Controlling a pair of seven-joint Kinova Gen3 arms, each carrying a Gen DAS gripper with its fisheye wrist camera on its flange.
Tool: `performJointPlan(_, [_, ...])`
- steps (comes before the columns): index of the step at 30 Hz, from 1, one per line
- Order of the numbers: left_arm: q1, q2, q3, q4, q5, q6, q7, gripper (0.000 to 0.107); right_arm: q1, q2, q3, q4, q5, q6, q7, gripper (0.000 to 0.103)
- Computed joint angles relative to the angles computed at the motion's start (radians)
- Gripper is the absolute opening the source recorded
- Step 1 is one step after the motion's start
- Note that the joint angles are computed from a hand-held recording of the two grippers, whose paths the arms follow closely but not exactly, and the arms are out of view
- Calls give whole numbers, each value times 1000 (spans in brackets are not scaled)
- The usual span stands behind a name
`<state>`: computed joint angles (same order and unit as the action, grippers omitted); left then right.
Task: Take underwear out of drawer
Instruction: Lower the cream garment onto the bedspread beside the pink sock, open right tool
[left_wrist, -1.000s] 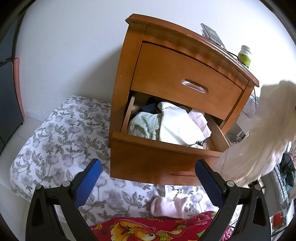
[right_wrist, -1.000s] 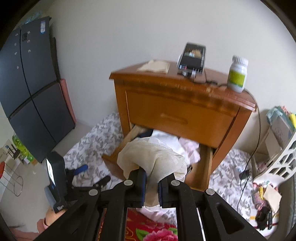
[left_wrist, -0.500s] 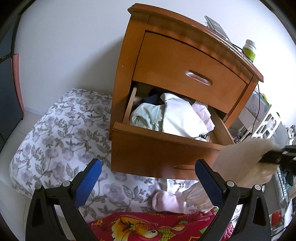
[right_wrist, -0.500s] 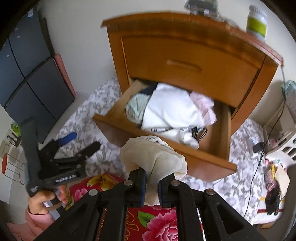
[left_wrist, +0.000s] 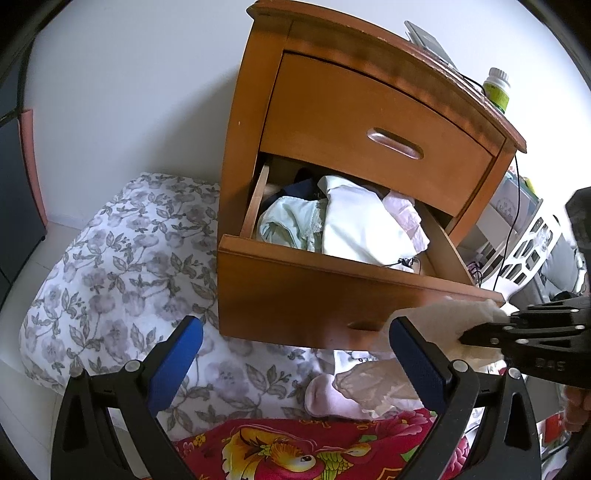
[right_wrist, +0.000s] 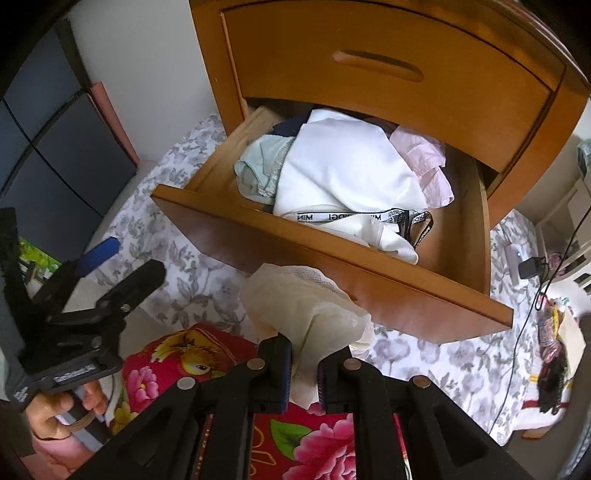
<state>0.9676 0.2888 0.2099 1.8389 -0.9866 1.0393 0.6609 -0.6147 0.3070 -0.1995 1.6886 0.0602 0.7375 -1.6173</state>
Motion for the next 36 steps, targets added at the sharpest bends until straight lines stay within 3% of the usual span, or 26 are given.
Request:
performJointPlan(10, [-9, 2, -2, 0, 11, -17, -28, 101, -2, 94, 8, -42, -15, 42, -12, 15])
performJointPlan(13, [-8, 2, -4, 0, 11, -19, -30, 101, 0, 89, 13, -40, -17, 38, -12, 22])
performJointPlan(26, [-5, 5, -5, -6, 20, -12, -38, 101, 33, 32, 8, 16, -42, -44, -14, 23])
performJointPlan(27, [-4, 6, -4, -7, 21, -10, -40, 101, 43, 24, 4, 24, -52, -57, -7, 29])
performJointPlan(30, [-2, 9, -5, -12, 25, -6, -46, 101, 47, -9, 10, 65, -57, -110, -25, 58])
performJointPlan(33, [-3, 13, -6, -21, 36, 1, -60, 101, 55, -44, 13, 109, -61, -170, -50, 61])
performJointPlan(36, [-2, 15, -9, -26, 47, 8, -63, 101, 26, -76, 41, 143, 1, -215, -132, 73])
